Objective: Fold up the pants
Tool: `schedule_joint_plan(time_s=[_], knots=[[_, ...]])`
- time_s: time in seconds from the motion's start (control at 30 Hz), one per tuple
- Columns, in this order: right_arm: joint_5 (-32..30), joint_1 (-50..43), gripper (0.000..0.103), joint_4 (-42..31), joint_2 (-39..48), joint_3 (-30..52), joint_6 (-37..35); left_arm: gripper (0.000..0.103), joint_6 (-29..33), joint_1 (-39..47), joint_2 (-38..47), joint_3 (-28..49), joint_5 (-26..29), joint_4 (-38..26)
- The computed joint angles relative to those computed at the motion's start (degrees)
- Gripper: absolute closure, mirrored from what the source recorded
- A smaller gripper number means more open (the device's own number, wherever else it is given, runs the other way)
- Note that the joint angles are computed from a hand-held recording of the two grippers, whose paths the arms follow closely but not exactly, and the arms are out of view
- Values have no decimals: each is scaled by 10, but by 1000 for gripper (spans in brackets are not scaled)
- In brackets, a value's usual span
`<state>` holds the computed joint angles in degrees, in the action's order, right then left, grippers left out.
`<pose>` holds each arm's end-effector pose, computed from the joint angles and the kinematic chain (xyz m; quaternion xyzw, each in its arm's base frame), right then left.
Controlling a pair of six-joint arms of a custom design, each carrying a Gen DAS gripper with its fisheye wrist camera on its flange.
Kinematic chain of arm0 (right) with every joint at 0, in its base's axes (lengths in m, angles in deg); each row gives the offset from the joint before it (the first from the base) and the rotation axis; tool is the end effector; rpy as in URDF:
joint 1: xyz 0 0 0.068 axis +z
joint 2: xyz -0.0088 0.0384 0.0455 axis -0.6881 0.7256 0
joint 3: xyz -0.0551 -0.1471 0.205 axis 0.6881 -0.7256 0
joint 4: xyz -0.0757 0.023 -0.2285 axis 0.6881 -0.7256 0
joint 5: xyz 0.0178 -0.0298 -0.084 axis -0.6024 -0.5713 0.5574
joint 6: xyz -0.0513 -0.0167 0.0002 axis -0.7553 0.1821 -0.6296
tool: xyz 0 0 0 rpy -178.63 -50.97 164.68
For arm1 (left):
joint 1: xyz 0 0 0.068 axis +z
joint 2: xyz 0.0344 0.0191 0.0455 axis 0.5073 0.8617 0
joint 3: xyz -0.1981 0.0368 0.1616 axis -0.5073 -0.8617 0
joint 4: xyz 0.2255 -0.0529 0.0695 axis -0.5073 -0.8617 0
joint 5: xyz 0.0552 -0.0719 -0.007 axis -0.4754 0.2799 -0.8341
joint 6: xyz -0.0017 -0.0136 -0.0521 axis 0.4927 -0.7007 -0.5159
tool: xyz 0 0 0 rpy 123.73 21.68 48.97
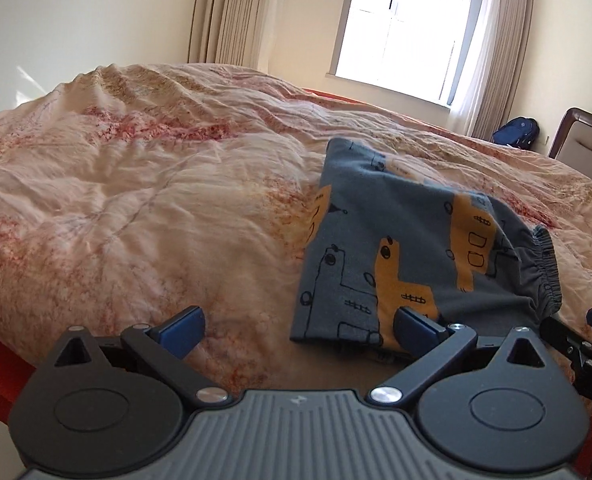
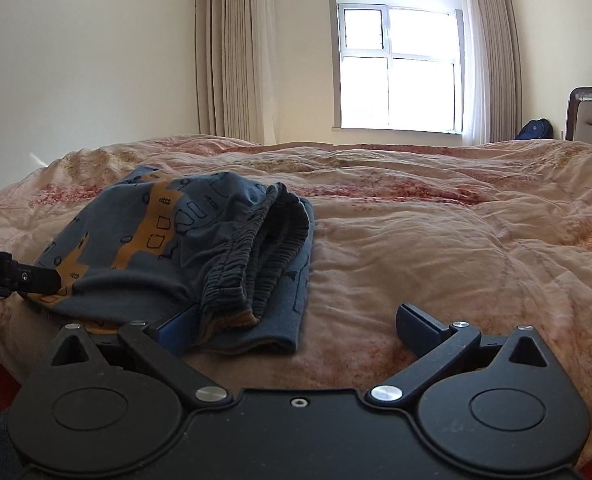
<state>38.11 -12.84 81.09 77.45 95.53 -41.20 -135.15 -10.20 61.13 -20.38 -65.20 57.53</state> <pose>0.2768 0.1658 0.0207 -0.2053 0.8165 0.1789 0.5091 0.1868 -0.1277 0.0652 -0.2350 0.8635 0.0418 0.4444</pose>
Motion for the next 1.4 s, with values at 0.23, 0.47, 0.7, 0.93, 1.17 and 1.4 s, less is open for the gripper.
schedule_joint_plan(time_s=[0.23, 0.47, 0.7, 0.93, 1.17, 1.4], knots=[[14, 8, 0, -10, -22, 50, -30, 0, 175, 62, -4, 40, -21, 80], [3, 22, 0, -87, 34, 220, -41, 0, 320, 141, 127, 142, 17, 186], [81, 25, 0, -150, 99, 305, -59, 0, 295, 176, 223, 183, 52, 218], [19, -12, 0, -144, 121, 307, 5, 1, 293, 172, 208, 168, 49, 218], [40, -3, 0, -91, 66, 207, 1, 0, 219, 92, 143, 99, -6, 181], [13, -14, 0, -11, 27, 55, 32, 1, 49, 2, 101, 58, -35, 45]])
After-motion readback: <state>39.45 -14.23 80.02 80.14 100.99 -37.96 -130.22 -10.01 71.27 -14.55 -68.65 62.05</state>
